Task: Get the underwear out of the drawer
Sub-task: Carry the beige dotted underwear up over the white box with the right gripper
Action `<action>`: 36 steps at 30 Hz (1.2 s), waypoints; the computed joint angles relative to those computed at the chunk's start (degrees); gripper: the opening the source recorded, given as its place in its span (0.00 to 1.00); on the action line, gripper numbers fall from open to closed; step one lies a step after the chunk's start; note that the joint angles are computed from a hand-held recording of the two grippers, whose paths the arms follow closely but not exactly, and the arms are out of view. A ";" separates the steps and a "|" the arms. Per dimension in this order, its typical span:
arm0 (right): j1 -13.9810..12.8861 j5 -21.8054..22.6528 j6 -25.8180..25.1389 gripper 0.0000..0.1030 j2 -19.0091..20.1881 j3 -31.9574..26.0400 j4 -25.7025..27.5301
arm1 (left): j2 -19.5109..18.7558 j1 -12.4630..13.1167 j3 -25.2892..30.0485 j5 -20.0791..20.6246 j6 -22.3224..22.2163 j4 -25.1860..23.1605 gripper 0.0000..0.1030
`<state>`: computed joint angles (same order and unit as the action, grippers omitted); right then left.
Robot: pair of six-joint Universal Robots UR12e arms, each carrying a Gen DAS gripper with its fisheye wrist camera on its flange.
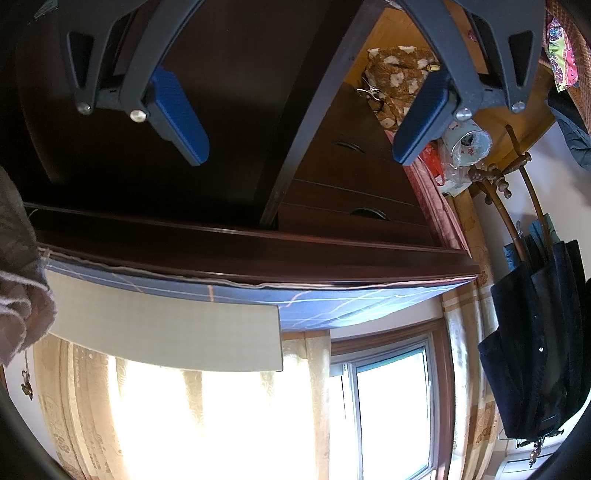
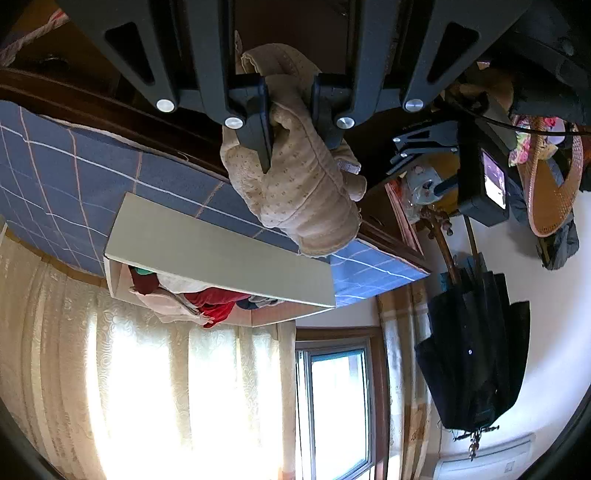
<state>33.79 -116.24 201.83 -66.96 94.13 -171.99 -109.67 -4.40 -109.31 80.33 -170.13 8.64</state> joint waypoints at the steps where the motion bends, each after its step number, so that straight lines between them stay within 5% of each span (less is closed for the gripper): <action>1: 0.09 -0.12 0.09 0.18 -0.05 0.02 -0.28 | 0.00 0.00 0.00 0.00 0.00 0.00 0.99; 36: 0.75 -3.65 -6.21 0.18 3.90 -6.51 -12.20 | -0.08 0.25 0.16 -0.83 0.64 -0.14 0.99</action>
